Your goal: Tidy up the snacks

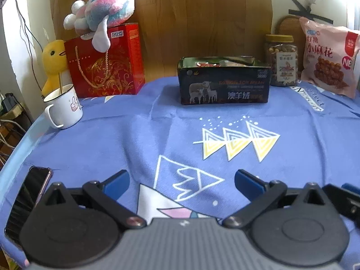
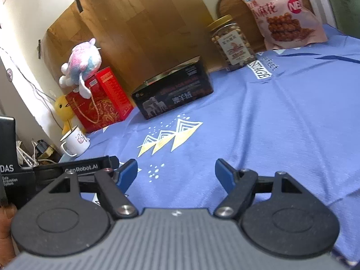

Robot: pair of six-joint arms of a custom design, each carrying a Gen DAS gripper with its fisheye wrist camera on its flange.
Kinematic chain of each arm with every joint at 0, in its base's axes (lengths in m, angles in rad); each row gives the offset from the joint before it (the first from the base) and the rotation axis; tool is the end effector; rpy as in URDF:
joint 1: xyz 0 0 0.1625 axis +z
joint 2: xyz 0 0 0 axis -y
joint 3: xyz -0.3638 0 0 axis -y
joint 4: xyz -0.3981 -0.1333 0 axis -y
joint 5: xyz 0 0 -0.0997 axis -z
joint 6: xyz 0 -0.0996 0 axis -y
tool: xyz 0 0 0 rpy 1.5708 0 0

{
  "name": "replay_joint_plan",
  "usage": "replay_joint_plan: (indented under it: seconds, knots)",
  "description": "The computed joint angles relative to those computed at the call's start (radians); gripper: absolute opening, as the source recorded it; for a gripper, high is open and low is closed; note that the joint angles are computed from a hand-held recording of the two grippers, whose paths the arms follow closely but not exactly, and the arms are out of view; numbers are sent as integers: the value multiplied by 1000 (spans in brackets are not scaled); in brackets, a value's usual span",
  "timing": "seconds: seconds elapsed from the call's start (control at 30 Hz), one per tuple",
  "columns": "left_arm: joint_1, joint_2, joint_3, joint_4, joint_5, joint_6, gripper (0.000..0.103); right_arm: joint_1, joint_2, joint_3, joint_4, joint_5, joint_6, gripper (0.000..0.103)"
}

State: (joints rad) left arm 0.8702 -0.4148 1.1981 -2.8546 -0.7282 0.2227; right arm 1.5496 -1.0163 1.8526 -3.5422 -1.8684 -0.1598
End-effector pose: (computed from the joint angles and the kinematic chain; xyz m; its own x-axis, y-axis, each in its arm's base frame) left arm -0.3147 -0.6952 0.0179 -0.5965 0.2995 -0.7446 0.7150 0.6198 -0.3234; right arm 0.0916 -0.5888 0.2265 -0.9395 0.2153 0.2664 -0.1424 0.4621 -0.8753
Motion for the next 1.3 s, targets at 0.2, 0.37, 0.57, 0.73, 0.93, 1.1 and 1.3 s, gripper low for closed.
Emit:
replay_joint_plan:
  seconds: [0.2, 0.37, 0.57, 0.73, 0.93, 1.1, 1.3]
  knots:
    - [9, 3, -16, 21, 1, -2, 103, 1, 6, -10, 11, 5, -6, 78]
    - [12, 1, -16, 24, -1, -5, 103, 2, 9, -15, 13, 12, -7, 78]
    - [12, 1, -13, 29, -3, -13, 103, 6, 17, -22, 2, 14, -22, 78]
    - [11, -3, -2, 21, -4, -10, 103, 3, 19, -25, 8, 19, -22, 78]
    - [9, -1, -2, 19, 1, -8, 103, 5, 21, -17, -19, 25, -39, 78]
    - [8, 2, -8, 26, -1, -4, 103, 3, 21, -16, -23, 26, -31, 78]
    - [4, 0, -4, 30, -6, -2, 103, 6, 20, -11, -41, 24, -35, 78]
